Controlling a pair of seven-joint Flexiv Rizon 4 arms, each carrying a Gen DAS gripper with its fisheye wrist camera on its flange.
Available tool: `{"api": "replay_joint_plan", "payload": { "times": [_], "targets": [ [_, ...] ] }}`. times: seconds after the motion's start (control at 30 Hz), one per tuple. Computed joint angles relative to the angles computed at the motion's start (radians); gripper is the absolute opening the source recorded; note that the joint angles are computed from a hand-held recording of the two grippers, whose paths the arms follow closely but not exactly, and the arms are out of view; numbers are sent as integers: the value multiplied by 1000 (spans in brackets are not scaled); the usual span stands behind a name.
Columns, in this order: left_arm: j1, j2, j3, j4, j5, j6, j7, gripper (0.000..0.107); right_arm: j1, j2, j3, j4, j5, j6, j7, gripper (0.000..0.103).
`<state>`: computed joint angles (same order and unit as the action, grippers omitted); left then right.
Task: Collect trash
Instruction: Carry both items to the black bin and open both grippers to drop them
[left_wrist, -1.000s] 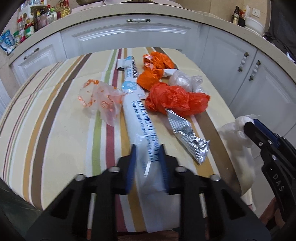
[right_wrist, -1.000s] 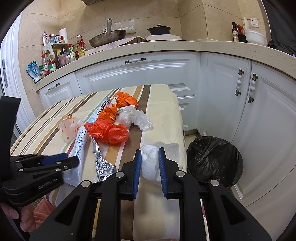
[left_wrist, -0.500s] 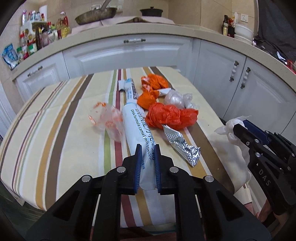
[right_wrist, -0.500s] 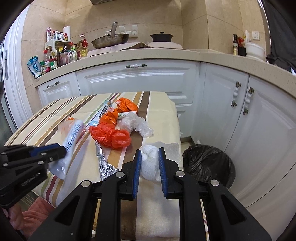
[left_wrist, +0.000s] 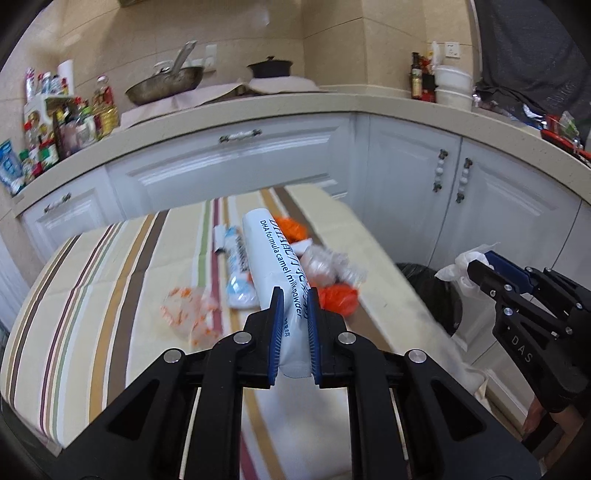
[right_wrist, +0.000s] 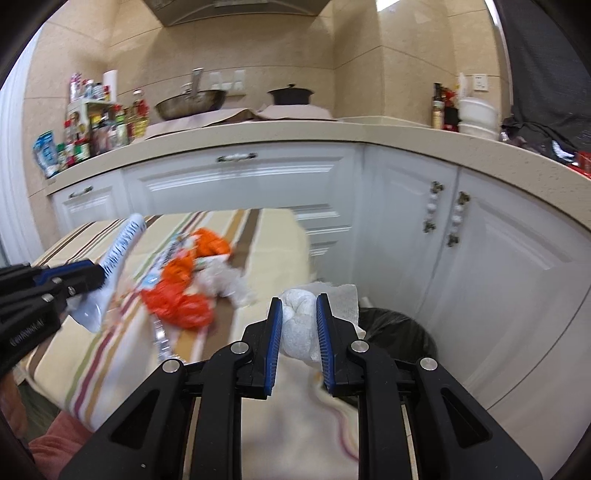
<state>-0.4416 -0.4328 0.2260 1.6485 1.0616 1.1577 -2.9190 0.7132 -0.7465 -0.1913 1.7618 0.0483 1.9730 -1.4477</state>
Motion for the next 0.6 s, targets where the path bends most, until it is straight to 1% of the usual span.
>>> {"api": "replay_joint_plan", "payload": {
  "times": [0.07, 0.13, 0.2, 0.23, 0.27, 0.3, 0.33, 0.43, 0.5, 0.6],
  "targets": [
    [20, -28, -20, -42, -17, 23, 43, 13, 6, -11, -33, -20, 18, -8, 6, 20],
    [37, -65, -36, -87, -57, 49, 108, 13, 3, -25, -57, -46, 26, -19, 13, 20],
    [67, -123, -67, -152, -129, 74, 215, 13, -7, -47, -79, -85, 30, -36, 28, 20],
    [75, -142, -75, -173, -158, 81, 252, 13, -14, -57, -85, -101, 27, -41, 36, 20],
    [96, -179, -105, -214, -204, 82, 325, 13, -22, -69, -92, -121, 24, -50, 45, 20],
    [99, -197, -110, -236, -228, 84, 358, 13, -29, -82, -99, -141, 21, -59, 55, 20],
    [105, -233, -126, -282, -258, 78, 412, 13, -38, -97, -107, -166, 17, -69, 66, 20],
    [111, -321, -152, -394, -338, 51, 530, 13, -68, -143, -118, -236, -8, -103, 104, 20],
    [107, -372, -154, -461, -383, 29, 584, 13, -103, -177, -109, -291, -36, -132, 135, 20],
    [112, -468, -170, -587, -471, -34, 676, 13, -154, -226, -88, -365, -85, -175, 180, 20]
  ]
}}
